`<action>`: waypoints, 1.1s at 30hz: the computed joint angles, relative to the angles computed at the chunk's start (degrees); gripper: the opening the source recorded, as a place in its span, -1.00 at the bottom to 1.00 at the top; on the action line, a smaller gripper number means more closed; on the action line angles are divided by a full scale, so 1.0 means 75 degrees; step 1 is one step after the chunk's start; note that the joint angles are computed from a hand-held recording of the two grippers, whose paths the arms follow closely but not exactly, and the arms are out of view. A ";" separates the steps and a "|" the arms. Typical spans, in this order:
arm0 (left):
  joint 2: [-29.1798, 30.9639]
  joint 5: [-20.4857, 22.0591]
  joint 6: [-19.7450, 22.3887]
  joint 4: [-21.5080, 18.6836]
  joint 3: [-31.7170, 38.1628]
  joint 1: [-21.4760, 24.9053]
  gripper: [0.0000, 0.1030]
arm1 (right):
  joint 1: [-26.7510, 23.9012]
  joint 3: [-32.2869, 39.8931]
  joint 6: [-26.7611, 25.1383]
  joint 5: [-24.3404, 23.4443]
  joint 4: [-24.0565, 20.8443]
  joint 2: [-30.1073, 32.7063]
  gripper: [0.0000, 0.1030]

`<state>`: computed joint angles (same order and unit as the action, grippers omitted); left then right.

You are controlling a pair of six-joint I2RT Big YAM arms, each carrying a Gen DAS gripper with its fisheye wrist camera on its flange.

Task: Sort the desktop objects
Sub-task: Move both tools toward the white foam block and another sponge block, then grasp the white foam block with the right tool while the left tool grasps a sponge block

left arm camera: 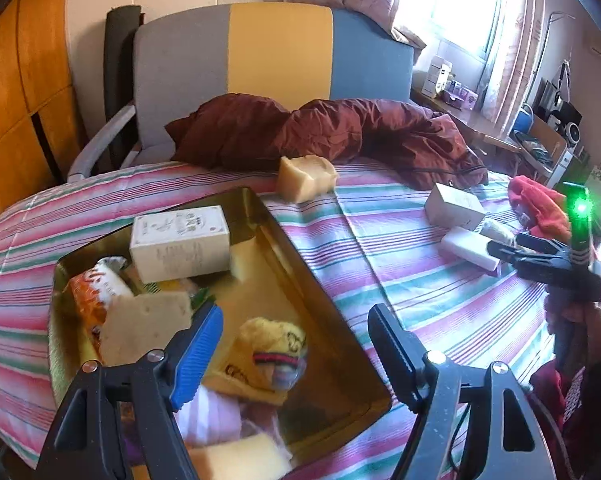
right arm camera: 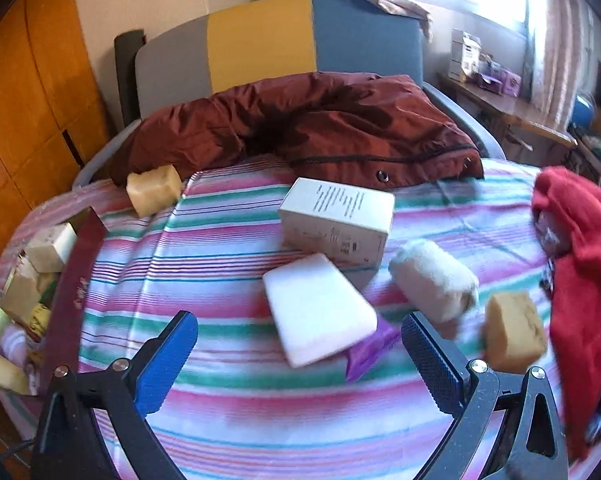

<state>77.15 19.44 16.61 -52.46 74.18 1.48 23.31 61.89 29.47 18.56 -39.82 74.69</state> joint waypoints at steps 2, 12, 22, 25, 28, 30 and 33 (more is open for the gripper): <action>0.0229 0.0026 -0.0037 -0.0141 0.0252 -0.0073 0.49 | -0.0126 0.0164 -0.0541 -0.0125 0.0024 0.0216 0.99; 0.1344 -0.0084 -0.0111 -0.0653 0.1526 -0.0542 0.58 | -0.0449 0.0785 -0.2242 -0.0298 -0.0370 0.1249 0.98; 0.2783 -0.0501 0.0031 -0.1274 0.3196 -0.0992 0.58 | -0.0464 0.0917 -0.2536 -0.0846 -0.0571 0.1479 0.14; 0.3429 -0.0531 -0.0172 -0.1671 0.3986 -0.1077 0.58 | -0.0446 0.0910 -0.2496 -0.0932 -0.0529 0.1449 0.14; 0.3966 -0.0978 -0.0184 -0.1735 0.4568 -0.1270 0.64 | -0.0438 0.0866 -0.2423 -0.0978 -0.0411 0.1376 0.14; 0.4399 -0.1261 -0.0143 -0.1909 0.5047 -0.1400 0.65 | -0.0466 0.0821 -0.2343 -0.1053 -0.0292 0.1313 0.14; 0.4948 -0.1301 -0.0454 -0.2236 0.5711 -0.1425 0.73 | -0.0499 0.0770 -0.2280 -0.1096 -0.0189 0.1217 0.14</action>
